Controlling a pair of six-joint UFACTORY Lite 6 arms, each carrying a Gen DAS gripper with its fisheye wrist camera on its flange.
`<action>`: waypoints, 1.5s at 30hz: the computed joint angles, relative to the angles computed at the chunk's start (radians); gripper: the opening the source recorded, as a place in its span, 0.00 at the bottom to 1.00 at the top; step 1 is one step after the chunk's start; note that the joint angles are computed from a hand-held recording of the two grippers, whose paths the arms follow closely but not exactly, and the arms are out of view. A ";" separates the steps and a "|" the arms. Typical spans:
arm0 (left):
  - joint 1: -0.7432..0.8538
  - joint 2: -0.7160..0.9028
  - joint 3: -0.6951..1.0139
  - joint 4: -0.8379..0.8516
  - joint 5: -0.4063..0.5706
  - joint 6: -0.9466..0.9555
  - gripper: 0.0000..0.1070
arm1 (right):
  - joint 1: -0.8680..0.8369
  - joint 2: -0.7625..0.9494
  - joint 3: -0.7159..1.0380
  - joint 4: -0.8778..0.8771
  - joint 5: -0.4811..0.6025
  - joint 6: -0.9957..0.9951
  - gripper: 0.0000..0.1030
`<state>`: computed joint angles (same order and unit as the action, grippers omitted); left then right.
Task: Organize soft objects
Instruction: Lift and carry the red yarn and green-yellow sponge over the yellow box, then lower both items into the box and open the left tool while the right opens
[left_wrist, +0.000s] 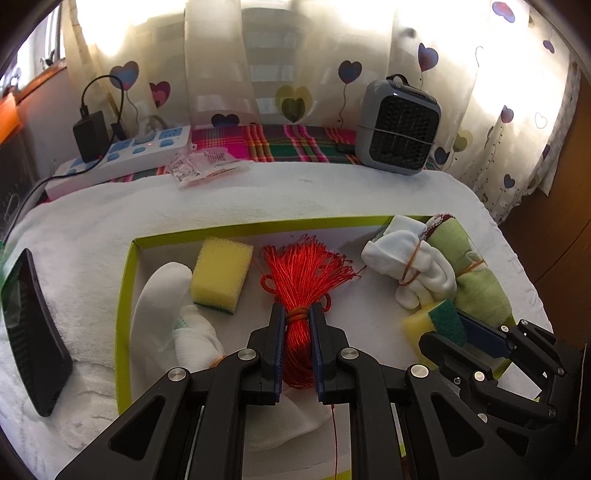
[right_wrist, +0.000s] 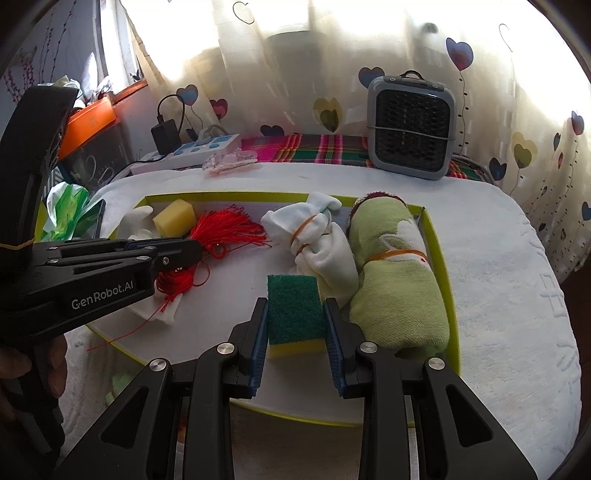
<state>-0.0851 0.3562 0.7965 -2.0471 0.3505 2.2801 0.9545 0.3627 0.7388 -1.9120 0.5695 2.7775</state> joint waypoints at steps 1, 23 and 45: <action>0.000 -0.001 -0.001 -0.003 -0.001 0.004 0.11 | 0.001 0.000 0.000 0.002 0.001 -0.002 0.29; -0.009 -0.029 -0.042 -0.065 0.009 0.075 0.25 | 0.025 -0.009 -0.022 -0.009 0.028 0.034 0.30; 0.040 -0.209 -0.199 -0.124 0.022 0.157 0.35 | 0.097 -0.064 -0.064 0.042 0.087 0.059 0.47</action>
<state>-0.0451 0.1472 0.5976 -2.1710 0.3724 2.4369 1.0511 0.2984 0.6744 -1.8699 0.6569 2.8365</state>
